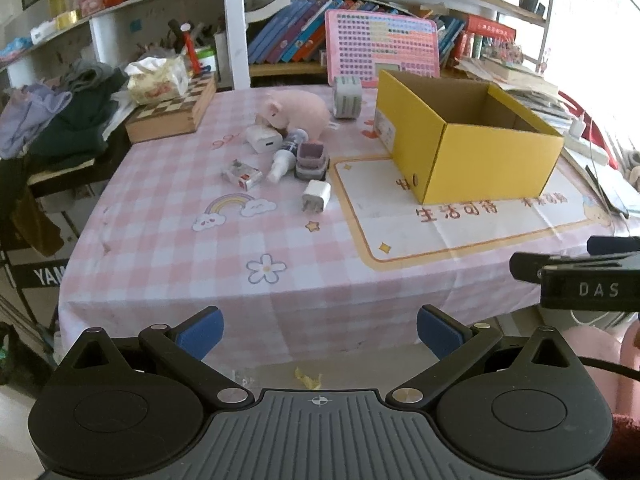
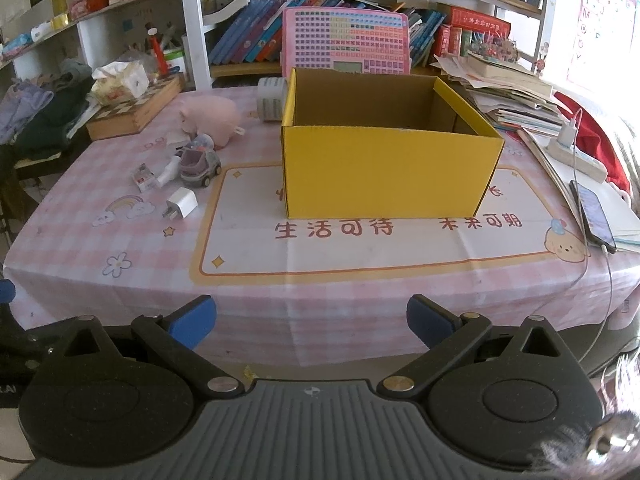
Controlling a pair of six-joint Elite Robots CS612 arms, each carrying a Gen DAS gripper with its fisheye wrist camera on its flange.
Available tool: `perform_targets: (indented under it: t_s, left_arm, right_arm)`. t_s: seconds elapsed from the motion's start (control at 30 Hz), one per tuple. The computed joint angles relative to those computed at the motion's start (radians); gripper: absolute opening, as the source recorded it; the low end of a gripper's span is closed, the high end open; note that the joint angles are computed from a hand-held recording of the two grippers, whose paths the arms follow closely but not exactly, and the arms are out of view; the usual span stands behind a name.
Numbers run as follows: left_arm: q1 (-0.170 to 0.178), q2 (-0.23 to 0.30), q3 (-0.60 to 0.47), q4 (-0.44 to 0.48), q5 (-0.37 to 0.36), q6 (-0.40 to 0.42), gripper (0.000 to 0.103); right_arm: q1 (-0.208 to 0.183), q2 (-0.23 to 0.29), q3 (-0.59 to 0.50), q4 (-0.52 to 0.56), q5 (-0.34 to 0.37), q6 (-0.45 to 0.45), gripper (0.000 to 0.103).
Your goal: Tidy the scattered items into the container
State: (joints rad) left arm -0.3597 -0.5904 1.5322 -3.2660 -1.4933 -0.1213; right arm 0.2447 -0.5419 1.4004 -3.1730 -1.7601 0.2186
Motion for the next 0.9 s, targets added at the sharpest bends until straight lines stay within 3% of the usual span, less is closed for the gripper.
perform_targets:
  t_s: [0.4,0.67,0.9]
  left_arm:
    - [0.016,0.004,-0.005,-0.006,-0.036,-0.007,0.103]
    - [0.036,0.008,-0.006,-0.028,-0.091,-0.021,0.103]
    - [0.043,0.013,-0.011,-0.057,-0.068,-0.026,0.103]
  right_arm:
    - [0.01,0.013,-0.032,0.038,-0.011,-0.004,0.103]
    - [0.017,0.028,-0.065,0.044,0.034,-0.054,0.097]
    - [0.017,0.039,-0.086,0.028,0.094,-0.095,0.09]
